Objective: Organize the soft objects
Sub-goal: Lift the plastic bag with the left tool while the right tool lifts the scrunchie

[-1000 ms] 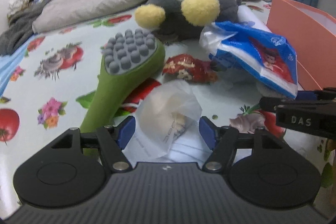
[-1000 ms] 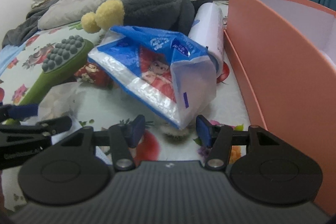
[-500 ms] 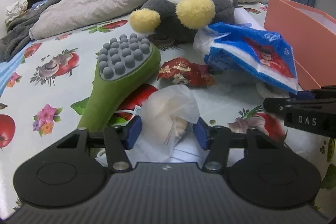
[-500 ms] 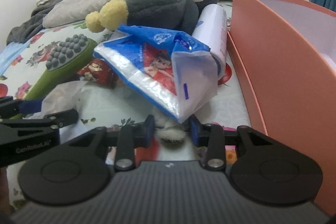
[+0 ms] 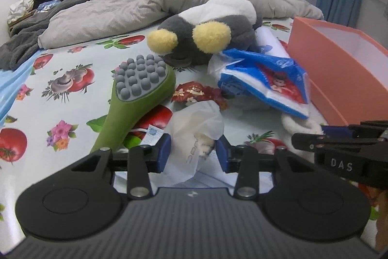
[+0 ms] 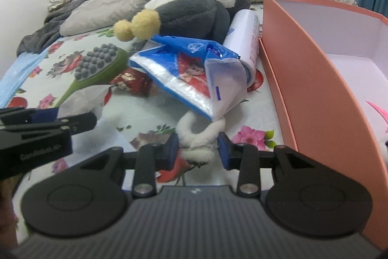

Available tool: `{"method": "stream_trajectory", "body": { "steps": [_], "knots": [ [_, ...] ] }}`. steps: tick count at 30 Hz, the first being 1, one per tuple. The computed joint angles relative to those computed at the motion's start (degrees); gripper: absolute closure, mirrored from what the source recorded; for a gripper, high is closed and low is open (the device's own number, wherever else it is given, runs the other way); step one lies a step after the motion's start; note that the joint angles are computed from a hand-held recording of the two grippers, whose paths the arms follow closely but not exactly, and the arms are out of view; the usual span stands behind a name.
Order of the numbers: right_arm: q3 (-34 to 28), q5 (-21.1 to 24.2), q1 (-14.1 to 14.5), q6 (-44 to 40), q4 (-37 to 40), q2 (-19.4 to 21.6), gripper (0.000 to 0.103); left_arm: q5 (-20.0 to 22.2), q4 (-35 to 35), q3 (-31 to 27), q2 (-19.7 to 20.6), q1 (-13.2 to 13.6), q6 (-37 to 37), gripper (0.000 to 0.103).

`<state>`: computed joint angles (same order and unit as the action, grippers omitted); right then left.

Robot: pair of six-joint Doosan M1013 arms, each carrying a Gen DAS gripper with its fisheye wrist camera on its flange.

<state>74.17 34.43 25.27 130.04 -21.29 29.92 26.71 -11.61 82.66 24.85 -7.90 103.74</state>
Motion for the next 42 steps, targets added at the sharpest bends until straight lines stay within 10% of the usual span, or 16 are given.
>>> {"method": "stream_trajectory", "body": {
  "steps": [42],
  "knots": [
    [11.0,-1.3,4.2,0.0,1.0,-13.1,0.065,3.3,0.2,13.9,-16.6,-2.3,-14.1,0.057]
  ]
}}
